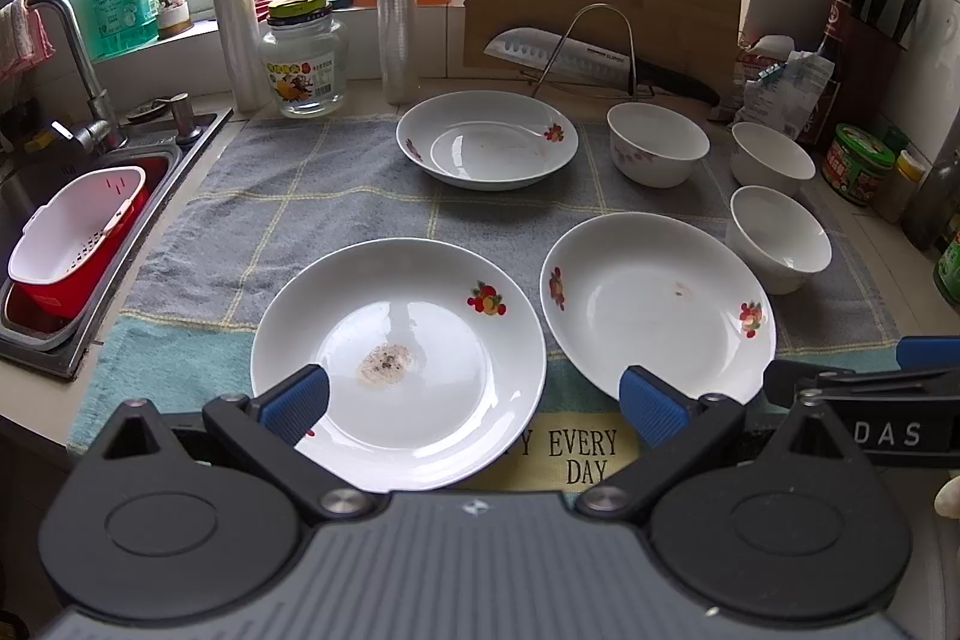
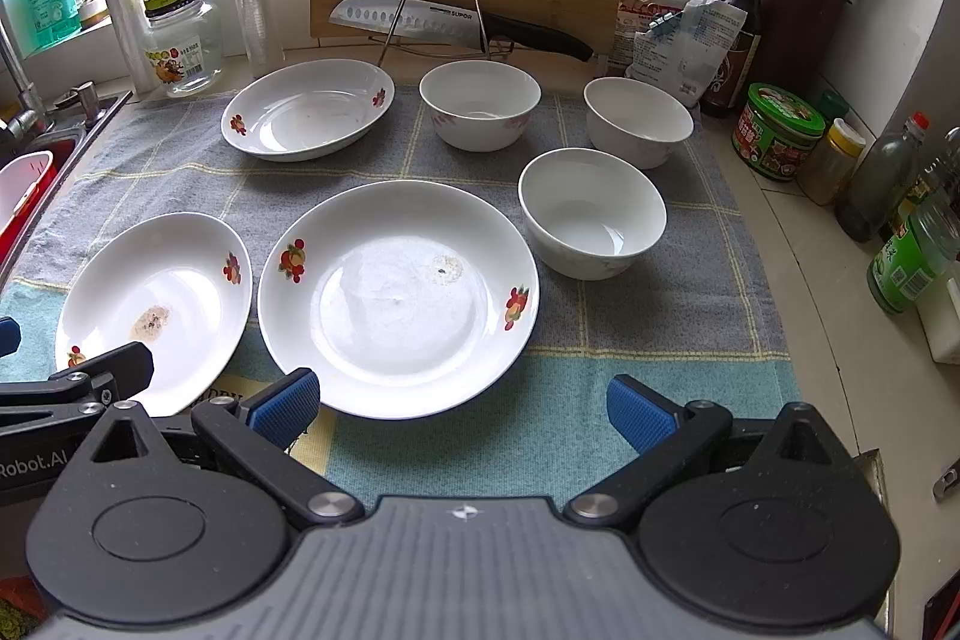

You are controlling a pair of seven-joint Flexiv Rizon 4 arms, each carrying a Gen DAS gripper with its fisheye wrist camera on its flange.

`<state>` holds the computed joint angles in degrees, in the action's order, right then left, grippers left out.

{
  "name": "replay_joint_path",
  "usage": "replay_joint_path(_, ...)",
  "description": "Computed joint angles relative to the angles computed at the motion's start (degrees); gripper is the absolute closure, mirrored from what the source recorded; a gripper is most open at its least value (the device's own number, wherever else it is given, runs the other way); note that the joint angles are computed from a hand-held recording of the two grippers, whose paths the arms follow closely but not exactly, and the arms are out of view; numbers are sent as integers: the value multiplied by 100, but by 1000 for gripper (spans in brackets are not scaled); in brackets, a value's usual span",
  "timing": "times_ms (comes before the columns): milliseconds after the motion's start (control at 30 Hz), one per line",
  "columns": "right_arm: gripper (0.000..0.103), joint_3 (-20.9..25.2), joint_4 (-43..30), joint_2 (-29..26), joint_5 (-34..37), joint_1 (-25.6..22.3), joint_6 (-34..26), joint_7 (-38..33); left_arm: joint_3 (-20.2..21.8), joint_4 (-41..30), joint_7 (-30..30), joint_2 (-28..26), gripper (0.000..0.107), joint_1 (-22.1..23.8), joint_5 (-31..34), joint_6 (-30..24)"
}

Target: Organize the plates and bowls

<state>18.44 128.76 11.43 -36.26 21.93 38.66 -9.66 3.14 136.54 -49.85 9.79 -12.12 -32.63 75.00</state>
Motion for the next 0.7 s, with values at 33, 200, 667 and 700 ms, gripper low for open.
replay_joint_path(33,0,-1,-1,0,3,-1,2,-1,0,0,0,0,5,0,0,0)
replay_joint_path(200,0,-1,5,2,-14,-7,14,5,-5,-2,-20,0,5,-1,12,16)
replay_joint_path(667,0,-7,15,13,-18,-27,46,-12,-16,-10,-88,-4,5,-8,68,60)
replay_joint_path(700,0,-16,22,25,-8,-32,61,-33,-19,0,-98,-1,5,-14,69,78)
